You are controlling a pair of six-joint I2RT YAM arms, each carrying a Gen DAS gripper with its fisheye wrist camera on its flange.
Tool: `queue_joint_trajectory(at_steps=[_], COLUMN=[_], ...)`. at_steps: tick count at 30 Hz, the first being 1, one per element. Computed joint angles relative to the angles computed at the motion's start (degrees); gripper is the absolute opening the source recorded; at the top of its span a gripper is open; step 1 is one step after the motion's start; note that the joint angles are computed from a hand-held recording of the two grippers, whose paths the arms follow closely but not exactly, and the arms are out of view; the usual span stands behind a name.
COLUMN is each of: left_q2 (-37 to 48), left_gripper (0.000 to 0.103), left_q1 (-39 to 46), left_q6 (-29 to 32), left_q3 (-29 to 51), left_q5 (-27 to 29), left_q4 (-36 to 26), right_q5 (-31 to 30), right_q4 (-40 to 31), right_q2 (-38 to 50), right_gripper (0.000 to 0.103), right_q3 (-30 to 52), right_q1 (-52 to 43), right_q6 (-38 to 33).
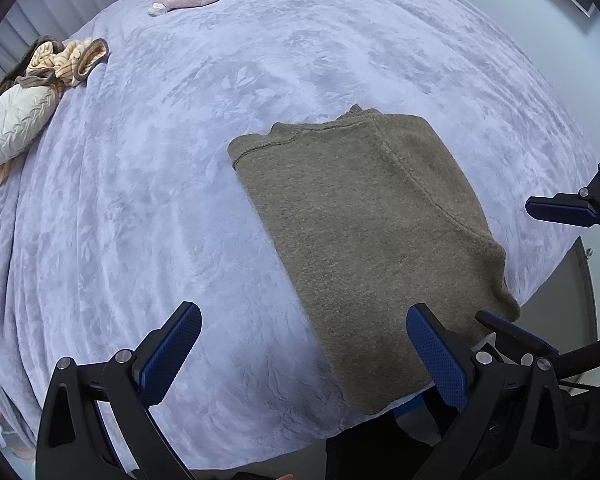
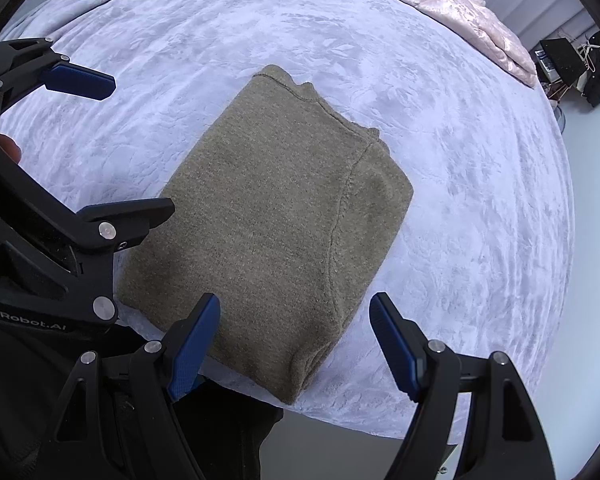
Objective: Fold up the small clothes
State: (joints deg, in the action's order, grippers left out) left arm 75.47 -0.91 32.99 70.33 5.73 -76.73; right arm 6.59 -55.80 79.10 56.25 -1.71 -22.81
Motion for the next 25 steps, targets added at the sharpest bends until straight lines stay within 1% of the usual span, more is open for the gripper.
queue_joint_trajectory(at_steps=[15, 25], left_q2=[1.1, 1.0], left_gripper=[0.103, 0.103], left_q1=[1.3, 1.4], left_q6=[0.3, -1.2], left_q3=[0.6, 0.7], left_q5=[1.2, 2.8], left_q4=[-0.2, -0.9], right_q5=[0.5, 0.1], right_q4=[0.1, 0.2], right_q2=[0.7, 1.2], right_gripper=[0.080, 0.080], right_q3=[0.5, 0.4], right_q1=[0.9, -0.1], right_q6=[0.1, -0.7])
